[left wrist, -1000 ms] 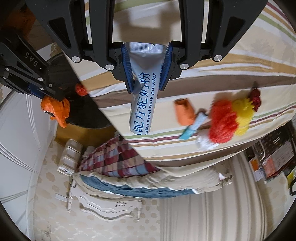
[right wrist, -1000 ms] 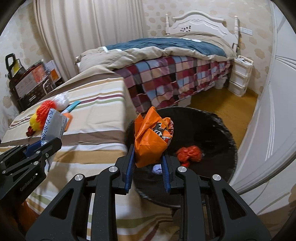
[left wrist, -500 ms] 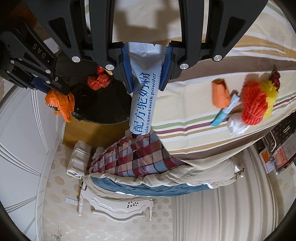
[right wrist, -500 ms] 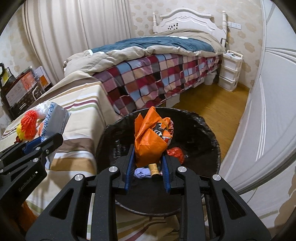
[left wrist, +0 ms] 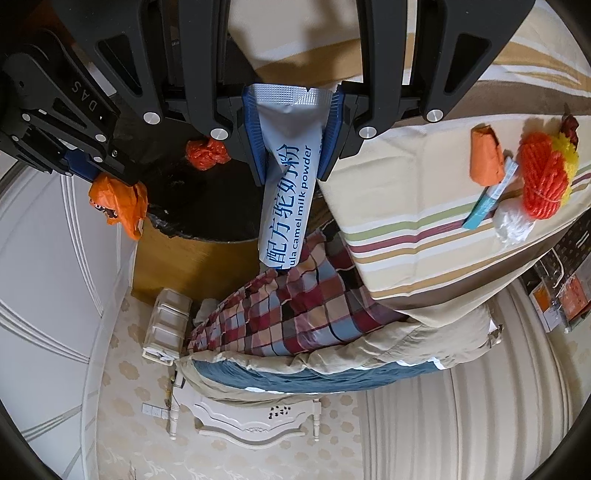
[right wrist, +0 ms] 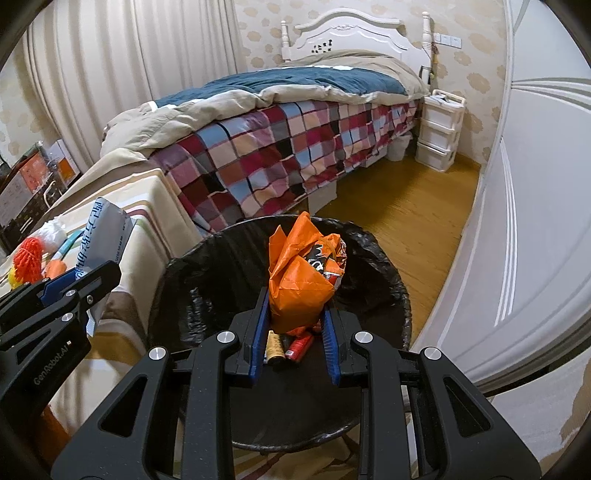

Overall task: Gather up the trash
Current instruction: 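Open the right tool over the bin while the left tool releases the tube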

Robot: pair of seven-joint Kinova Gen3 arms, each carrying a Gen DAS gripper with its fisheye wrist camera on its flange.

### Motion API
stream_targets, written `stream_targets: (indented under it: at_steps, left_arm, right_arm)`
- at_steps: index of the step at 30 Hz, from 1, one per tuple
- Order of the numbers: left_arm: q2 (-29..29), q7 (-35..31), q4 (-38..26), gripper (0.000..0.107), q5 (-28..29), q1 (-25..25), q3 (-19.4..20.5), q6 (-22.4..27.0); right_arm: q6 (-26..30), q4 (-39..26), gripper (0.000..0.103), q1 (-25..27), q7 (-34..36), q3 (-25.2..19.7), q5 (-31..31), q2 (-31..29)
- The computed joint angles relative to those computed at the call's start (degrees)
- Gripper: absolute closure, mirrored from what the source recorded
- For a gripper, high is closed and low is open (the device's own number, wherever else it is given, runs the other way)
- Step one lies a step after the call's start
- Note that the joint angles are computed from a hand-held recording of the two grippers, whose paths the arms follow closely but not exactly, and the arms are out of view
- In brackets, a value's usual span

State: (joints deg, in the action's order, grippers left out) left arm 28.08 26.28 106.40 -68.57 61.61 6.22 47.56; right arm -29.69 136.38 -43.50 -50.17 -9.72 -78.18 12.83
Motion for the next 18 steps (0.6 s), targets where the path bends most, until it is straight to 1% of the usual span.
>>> stream_targets:
  at_steps: [9, 15, 18]
  left_arm:
    - [1.19, -3.90, -2.08, 0.076, 2.04, -0.92, -0.74, -1.17]
    - [1.34, -3.98, -2.23, 0.076, 2.28, -0.45, -1.53, -1.62]
    - [1.38, -4.35, -2.26, 0.074, 2.52, -0.43, -1.65, -1.70]
  right_arm:
    - [0.91, -0.67, 0.077, 0.50, 0.61, 1.06, -0.32, 1.20]
    - [0.94, -1.07, 0.077, 0.60, 1.39, 1.18, -1.20, 1.46]
    - [0.79, -1.01, 0.077, 0.64, 1.45, 1.12, -1.34, 1.52]
